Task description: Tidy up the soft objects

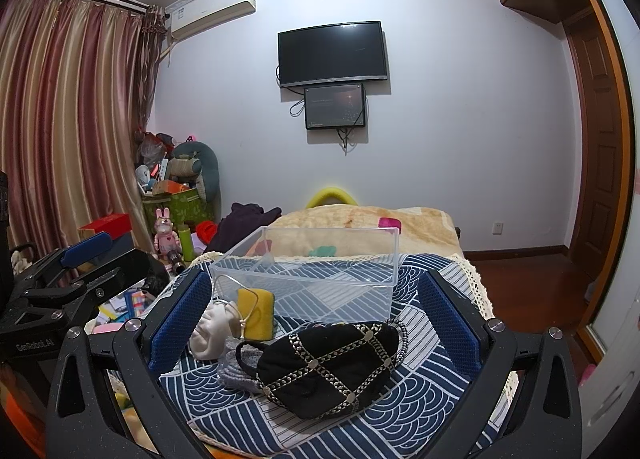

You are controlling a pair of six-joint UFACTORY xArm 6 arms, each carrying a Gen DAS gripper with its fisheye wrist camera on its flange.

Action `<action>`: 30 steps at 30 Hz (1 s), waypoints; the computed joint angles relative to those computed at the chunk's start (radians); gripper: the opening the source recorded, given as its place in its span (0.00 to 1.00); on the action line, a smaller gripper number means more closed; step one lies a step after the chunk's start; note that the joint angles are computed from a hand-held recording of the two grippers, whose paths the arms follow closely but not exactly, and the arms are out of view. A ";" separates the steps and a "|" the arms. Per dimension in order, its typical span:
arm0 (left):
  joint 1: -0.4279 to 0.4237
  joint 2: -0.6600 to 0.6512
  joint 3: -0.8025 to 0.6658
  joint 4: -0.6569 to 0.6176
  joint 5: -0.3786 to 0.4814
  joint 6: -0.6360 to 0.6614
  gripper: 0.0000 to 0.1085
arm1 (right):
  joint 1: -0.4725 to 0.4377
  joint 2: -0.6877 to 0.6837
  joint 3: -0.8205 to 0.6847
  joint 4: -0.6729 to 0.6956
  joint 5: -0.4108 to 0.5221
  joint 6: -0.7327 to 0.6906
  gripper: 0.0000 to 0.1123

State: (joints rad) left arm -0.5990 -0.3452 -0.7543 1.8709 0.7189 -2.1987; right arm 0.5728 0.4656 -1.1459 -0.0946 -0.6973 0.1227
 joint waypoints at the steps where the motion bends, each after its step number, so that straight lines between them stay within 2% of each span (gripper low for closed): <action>1: 0.001 0.004 -0.003 0.000 -0.001 0.000 0.95 | 0.000 0.001 0.000 -0.001 0.000 0.001 0.92; 4: 0.013 0.018 -0.004 -0.004 -0.022 0.000 0.95 | 0.003 -0.004 0.003 -0.001 0.005 0.002 0.92; 6: 0.021 0.019 -0.006 -0.045 -0.053 0.051 0.95 | 0.008 -0.007 0.004 0.003 0.011 0.000 0.92; 9: 0.030 0.025 -0.004 -0.055 -0.053 0.064 0.95 | 0.014 -0.005 -0.002 0.014 0.031 -0.011 0.92; 15: 0.081 0.018 0.029 -0.069 -0.059 0.040 0.95 | -0.001 0.036 -0.062 -0.027 0.126 0.044 0.92; 17: 0.106 0.020 0.043 -0.061 -0.067 0.007 0.89 | -0.003 0.052 -0.086 -0.021 0.173 0.050 0.92; 20: 0.163 0.039 0.048 -0.106 -0.126 0.011 0.77 | -0.008 0.069 -0.109 -0.029 0.223 0.074 0.92; 23: 0.211 0.063 0.053 -0.122 -0.159 0.016 0.73 | -0.013 0.082 -0.122 -0.035 0.247 0.091 0.92; 25: 0.249 0.086 0.048 -0.127 -0.217 -0.006 0.71 | -0.022 0.087 -0.133 -0.068 0.269 0.121 0.92; 27: 0.267 0.095 0.054 -0.151 -0.233 0.032 0.70 | -0.029 0.095 -0.143 -0.097 0.283 0.148 0.91; 30: 0.281 0.119 0.052 -0.201 -0.251 0.083 0.70 | -0.045 0.116 -0.175 -0.169 0.317 0.214 0.83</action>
